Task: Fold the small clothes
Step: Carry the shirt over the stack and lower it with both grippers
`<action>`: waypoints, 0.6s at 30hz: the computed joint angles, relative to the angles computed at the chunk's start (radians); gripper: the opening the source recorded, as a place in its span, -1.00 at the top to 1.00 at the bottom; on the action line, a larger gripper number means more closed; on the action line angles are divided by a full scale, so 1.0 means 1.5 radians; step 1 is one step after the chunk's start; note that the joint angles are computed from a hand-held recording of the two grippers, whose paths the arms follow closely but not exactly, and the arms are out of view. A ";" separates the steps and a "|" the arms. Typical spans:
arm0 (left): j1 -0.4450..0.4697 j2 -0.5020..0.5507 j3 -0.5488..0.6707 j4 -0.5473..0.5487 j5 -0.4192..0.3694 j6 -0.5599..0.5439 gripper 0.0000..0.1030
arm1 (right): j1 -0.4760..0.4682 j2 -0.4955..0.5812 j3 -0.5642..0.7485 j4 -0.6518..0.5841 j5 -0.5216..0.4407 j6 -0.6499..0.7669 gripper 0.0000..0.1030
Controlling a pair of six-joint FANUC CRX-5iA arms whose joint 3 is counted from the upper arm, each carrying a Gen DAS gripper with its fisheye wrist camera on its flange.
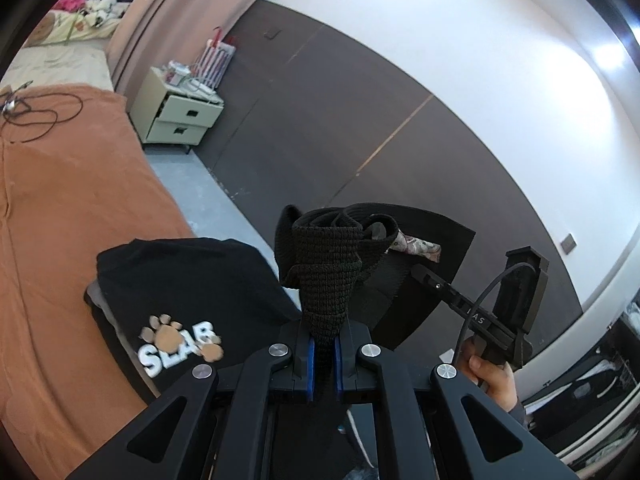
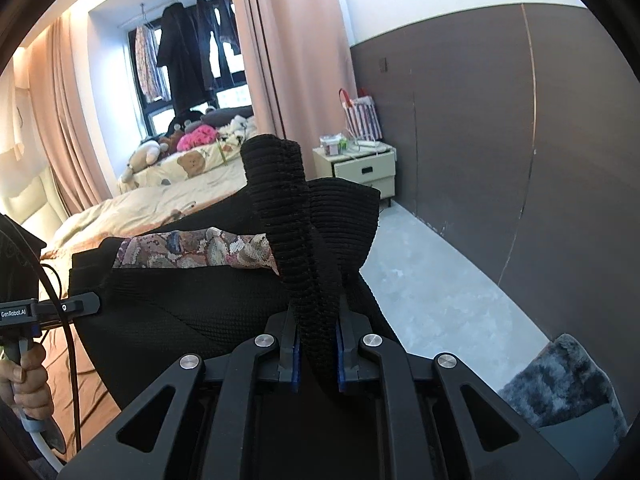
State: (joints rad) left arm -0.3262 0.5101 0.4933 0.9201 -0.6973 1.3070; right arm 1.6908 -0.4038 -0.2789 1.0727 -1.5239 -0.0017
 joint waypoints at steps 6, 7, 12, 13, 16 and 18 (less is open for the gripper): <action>0.026 0.062 0.049 0.001 -0.021 0.021 0.88 | -0.066 0.067 0.058 -0.057 0.048 0.028 0.83; 0.031 0.074 0.057 0.003 -0.026 0.022 0.88 | -0.083 0.076 0.068 -0.068 0.060 0.041 0.83; 0.048 0.115 0.077 0.019 -0.035 0.023 0.88 | -0.129 0.122 0.116 -0.112 0.085 0.086 0.83; 0.051 0.123 0.081 0.023 -0.038 0.021 0.88 | -0.140 0.134 0.129 -0.122 0.090 0.098 0.83; 0.061 0.143 0.090 0.030 -0.042 0.020 0.88 | -0.187 0.124 0.143 -0.154 0.102 0.155 0.83; 0.067 0.155 0.099 0.024 -0.041 0.027 0.88 | -0.210 0.115 0.147 -0.170 0.111 0.182 0.83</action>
State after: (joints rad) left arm -0.2253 0.7421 0.6412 0.9556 -0.7582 1.3479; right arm 1.3753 -0.2318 -0.0587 0.8181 -1.3576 0.2707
